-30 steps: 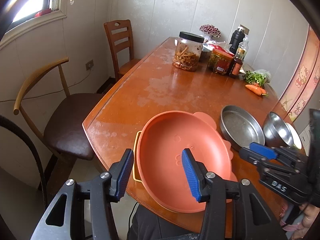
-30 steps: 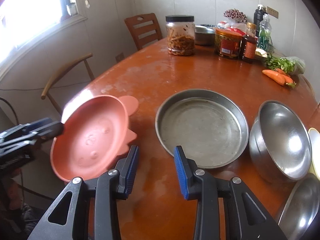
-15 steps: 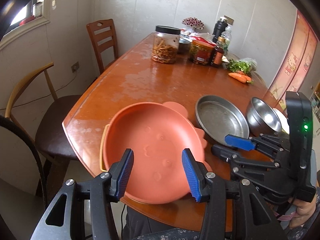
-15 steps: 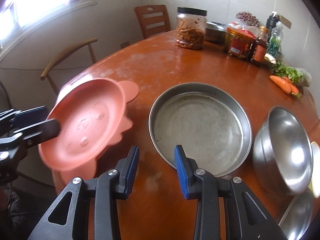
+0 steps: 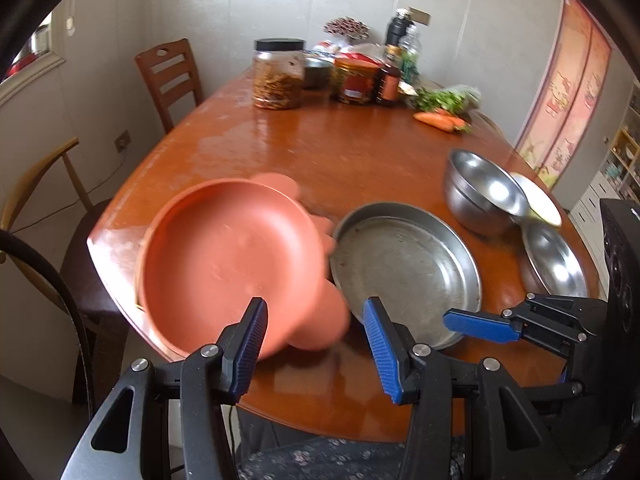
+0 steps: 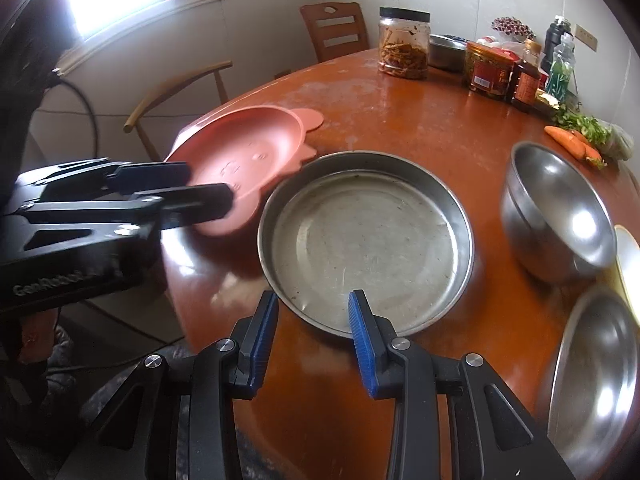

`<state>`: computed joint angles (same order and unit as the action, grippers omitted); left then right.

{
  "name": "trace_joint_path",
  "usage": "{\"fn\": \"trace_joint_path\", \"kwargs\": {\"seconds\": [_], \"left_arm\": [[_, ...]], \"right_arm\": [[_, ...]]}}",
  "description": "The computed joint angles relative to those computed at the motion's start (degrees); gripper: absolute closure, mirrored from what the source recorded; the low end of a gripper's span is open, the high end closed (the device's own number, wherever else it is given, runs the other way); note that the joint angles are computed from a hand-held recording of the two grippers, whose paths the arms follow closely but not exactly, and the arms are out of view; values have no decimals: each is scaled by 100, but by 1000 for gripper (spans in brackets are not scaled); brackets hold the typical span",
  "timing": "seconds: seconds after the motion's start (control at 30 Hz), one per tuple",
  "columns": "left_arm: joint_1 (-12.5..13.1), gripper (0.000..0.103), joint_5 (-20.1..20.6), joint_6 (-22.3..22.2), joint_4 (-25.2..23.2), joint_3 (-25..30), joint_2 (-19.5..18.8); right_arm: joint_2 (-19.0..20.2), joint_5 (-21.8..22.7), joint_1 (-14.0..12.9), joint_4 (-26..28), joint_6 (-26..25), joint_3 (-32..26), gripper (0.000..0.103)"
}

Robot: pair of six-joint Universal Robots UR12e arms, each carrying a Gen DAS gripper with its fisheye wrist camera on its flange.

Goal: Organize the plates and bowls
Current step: 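Move the left gripper to the flat steel tray rim and grasp it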

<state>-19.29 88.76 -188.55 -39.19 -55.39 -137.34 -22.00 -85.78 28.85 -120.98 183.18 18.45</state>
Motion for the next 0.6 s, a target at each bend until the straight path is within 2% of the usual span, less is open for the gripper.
{"fn": "trace_joint_path", "kwargs": {"seconds": [0.3, 0.53, 0.6], "left_arm": [[-143, 53, -79, 136, -156, -60, 30], [-206, 53, -63, 199, -183, -116, 58], [-217, 53, -42, 196, -186, -136, 70]], "right_arm": [[-899, 31, 70, -809, -220, 1759, 65], [-1311, -21, 69, -1318, -129, 2537, 64], [-1411, -74, 54, -1450, -55, 2713, 61]]}}
